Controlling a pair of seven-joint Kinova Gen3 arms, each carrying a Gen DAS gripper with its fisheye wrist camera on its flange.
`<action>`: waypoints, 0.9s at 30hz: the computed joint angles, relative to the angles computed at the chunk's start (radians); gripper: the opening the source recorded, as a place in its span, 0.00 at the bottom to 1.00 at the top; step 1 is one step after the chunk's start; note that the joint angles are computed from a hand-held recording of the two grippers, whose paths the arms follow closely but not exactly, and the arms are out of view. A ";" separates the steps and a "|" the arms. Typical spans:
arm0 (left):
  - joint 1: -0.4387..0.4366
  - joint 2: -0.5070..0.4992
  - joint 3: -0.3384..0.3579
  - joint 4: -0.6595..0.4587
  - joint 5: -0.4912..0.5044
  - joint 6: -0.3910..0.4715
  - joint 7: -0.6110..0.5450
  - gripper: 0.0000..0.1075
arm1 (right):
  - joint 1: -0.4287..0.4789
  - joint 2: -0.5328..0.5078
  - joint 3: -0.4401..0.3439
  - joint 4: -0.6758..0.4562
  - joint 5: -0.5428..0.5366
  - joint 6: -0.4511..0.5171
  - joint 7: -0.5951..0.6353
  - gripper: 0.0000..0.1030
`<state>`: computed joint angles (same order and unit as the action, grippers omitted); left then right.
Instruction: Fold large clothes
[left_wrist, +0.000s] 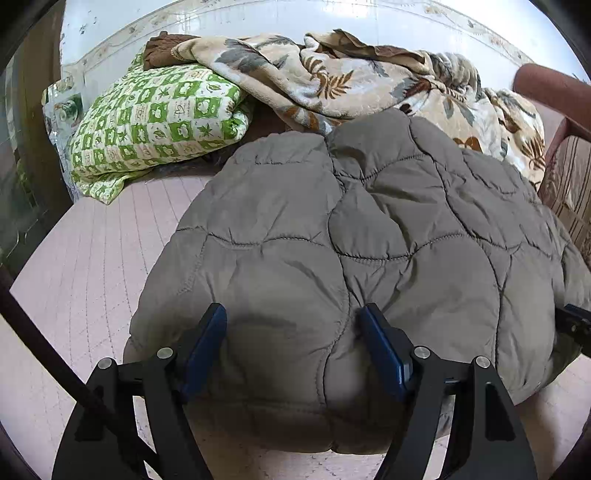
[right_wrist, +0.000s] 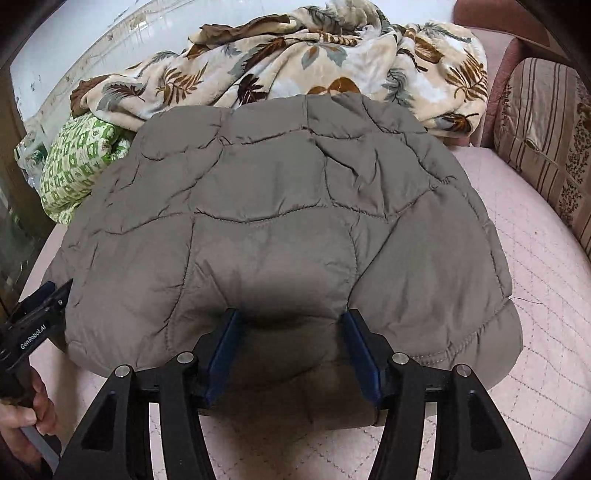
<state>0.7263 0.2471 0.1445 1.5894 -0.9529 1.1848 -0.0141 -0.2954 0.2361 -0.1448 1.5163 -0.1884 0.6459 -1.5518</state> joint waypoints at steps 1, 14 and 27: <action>0.013 -0.002 -0.001 0.002 -0.020 0.013 0.023 0.69 | -0.004 -0.003 0.002 0.001 0.008 -0.001 -0.004 0.60; -0.004 -0.007 0.027 0.004 -0.060 -0.084 0.038 0.69 | -0.008 -0.067 -0.041 0.093 -0.100 -0.185 0.130 0.60; 0.011 -0.017 -0.007 0.029 -0.051 -0.109 0.067 0.70 | 0.020 -0.024 -0.061 0.059 -0.137 -0.123 0.168 0.61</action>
<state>0.7371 0.2305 0.1375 1.6188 -1.0034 1.0759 0.0527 -0.2754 0.2121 -0.2063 1.5750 -0.3252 0.5230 -1.3834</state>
